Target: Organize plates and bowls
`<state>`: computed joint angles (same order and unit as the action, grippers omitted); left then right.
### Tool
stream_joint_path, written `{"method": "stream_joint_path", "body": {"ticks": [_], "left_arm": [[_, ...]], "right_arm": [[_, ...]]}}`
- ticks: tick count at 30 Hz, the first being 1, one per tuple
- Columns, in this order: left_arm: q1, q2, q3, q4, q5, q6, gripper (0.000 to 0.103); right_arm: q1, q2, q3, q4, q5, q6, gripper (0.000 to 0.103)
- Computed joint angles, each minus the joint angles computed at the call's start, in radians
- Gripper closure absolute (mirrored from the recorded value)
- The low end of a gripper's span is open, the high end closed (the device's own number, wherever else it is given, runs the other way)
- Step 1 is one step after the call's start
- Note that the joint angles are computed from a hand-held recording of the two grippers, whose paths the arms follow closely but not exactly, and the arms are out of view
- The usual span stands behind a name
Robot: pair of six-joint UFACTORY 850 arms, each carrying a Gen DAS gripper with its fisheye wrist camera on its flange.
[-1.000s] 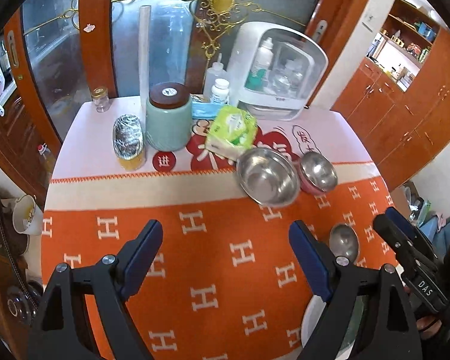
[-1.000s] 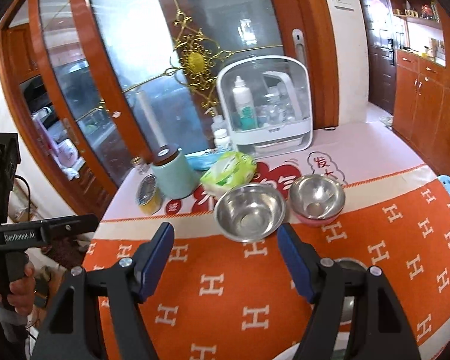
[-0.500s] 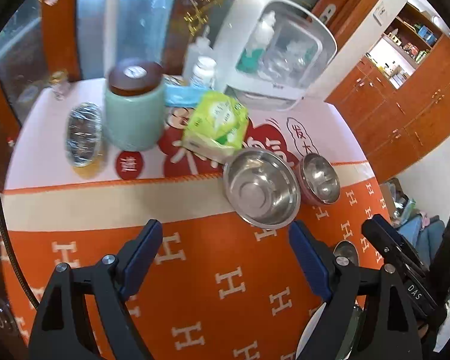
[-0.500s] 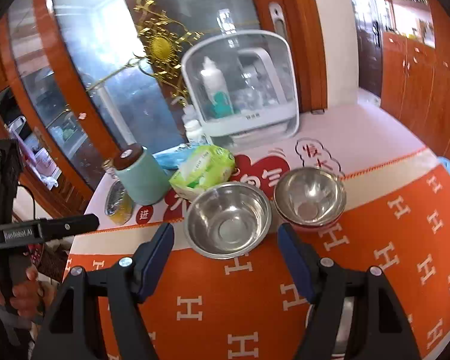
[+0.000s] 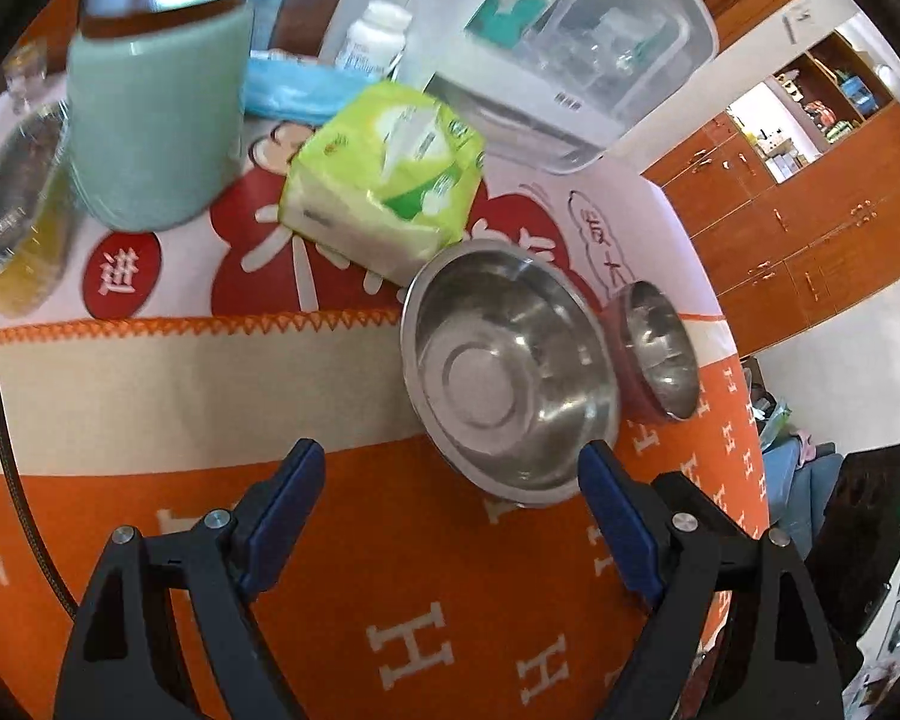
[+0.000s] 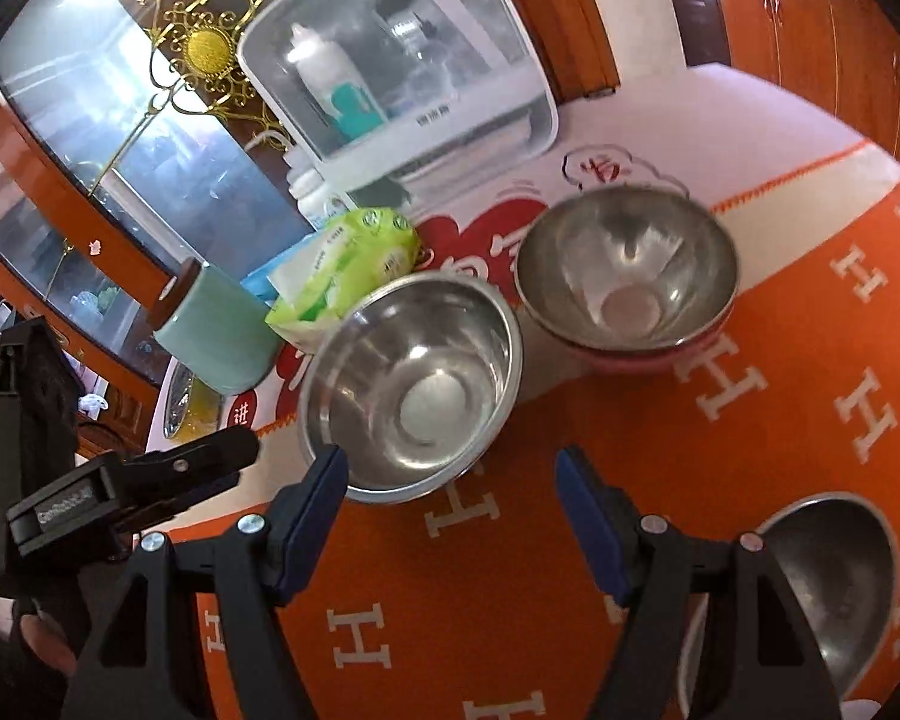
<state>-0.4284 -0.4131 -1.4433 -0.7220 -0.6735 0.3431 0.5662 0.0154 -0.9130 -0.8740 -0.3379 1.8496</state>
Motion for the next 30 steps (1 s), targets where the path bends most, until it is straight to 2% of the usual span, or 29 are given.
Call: {"method": "stream_joint_path", "body": {"ticks": [4,8,13,15,20,24,26,28,30], "left_arm": [[-0.002,-0.043,-0.008,-0.033,0.002,-0.001,0.018],[-0.012,-0.077,-0.017,-0.039,0.011,0.001,0.018],[-0.022,-0.104,-0.021,-0.058,0.021,0.023,0.018],[-0.026,-0.102,-0.014,-0.074,0.046,0.061,0.019],[-0.032,-0.101,-0.01,-0.088,0.072,0.09,0.024],[-0.032,-0.096,-0.002,-0.086,0.086,0.092,0.04],[-0.029,-0.098,-0.002,-0.095,0.083,0.095,0.045],[-0.018,-0.099,0.004,-0.15,0.065,0.132,0.056],[-0.009,-0.094,0.014,-0.174,0.051,0.144,0.059]], "right_arm": [[-0.011,-0.028,0.003,-0.086,0.042,0.073,0.031],[-0.007,-0.052,0.003,-0.221,0.048,0.194,0.031],[-0.016,-0.073,0.003,-0.235,0.081,0.213,0.031],[-0.015,-0.08,0.003,-0.275,0.085,0.249,0.034],[-0.019,-0.095,0.002,-0.267,0.099,0.245,0.053],[-0.017,-0.094,0.003,-0.281,0.099,0.26,0.057],[-0.014,-0.094,0.001,-0.282,0.089,0.256,0.063],[-0.014,-0.094,0.001,-0.281,0.087,0.257,0.067],[-0.015,-0.094,0.002,-0.277,0.092,0.256,0.072]]}}
